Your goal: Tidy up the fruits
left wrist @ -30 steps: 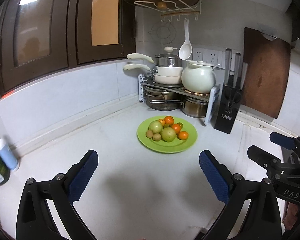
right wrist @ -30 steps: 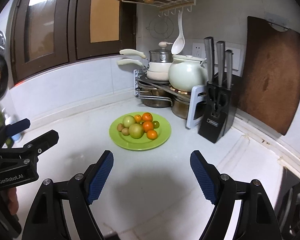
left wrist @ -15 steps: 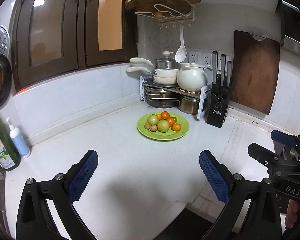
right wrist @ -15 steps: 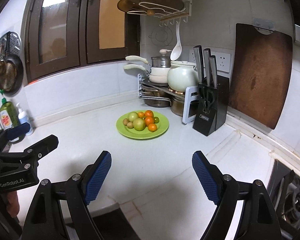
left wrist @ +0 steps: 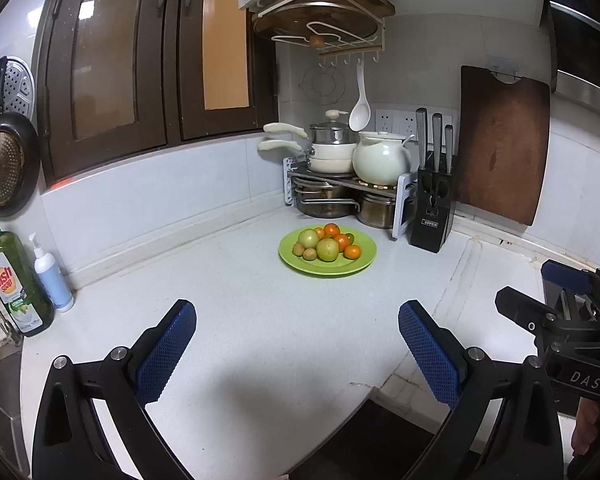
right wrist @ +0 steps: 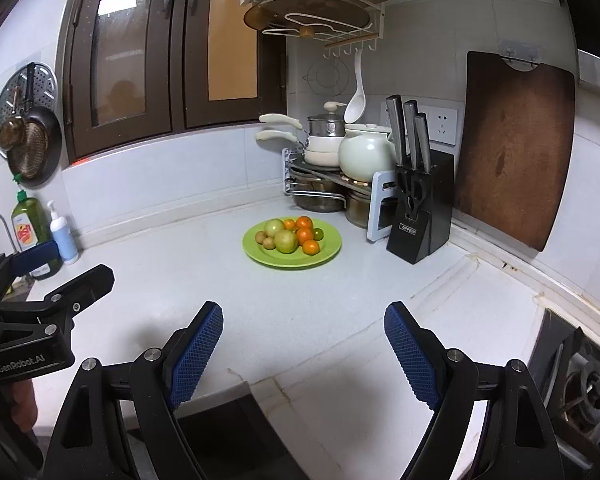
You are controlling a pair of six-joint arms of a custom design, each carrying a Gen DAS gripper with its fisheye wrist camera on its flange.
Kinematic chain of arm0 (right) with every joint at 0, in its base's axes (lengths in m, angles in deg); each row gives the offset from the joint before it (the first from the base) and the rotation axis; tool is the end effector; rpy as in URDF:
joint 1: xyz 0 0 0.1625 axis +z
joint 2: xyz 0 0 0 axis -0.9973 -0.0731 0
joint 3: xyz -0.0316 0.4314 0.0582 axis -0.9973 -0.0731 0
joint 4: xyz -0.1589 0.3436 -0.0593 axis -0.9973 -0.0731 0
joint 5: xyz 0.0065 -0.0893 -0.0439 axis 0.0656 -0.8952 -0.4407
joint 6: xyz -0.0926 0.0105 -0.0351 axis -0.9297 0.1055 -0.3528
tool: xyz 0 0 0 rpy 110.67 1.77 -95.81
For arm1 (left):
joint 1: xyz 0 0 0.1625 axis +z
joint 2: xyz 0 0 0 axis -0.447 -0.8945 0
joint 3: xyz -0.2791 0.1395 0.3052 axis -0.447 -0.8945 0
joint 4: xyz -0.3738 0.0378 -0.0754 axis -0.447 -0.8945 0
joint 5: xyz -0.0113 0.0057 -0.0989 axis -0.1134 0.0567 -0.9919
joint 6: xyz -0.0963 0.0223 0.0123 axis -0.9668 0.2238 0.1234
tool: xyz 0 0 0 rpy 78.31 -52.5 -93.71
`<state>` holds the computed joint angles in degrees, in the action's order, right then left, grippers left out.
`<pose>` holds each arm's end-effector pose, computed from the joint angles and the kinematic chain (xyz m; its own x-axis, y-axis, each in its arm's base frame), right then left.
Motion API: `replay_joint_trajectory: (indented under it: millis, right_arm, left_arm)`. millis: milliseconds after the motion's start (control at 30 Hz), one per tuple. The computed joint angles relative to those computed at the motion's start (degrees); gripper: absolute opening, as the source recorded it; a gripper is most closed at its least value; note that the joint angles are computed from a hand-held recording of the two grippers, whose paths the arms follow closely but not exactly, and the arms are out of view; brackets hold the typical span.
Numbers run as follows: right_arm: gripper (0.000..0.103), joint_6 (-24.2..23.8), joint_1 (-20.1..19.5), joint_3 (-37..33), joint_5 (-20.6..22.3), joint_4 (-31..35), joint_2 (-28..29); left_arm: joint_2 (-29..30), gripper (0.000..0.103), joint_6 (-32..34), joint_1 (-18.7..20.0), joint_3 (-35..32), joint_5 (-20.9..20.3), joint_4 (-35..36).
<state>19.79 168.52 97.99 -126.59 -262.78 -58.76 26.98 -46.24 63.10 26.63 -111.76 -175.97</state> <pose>0.0412 -0.5466 0.3524 -0.7046 0.0053 0.7096 -0.6193 0.4835 -0.6186 -0.4165 -0.5759 -0.0151 -0.6617 0.2186 -0.7172 0.7249 0.4309 -0.5375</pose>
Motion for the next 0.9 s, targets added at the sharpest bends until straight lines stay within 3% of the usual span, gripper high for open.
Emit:
replay_joint_trajectory:
  millis: [900]
  right_arm:
    - [0.084, 0.7, -0.1, 0.6, -0.9, 0.1, -0.4]
  left_arm:
    - [-0.2, 0.103, -1.4, 0.0, 0.0, -0.7, 2.2]
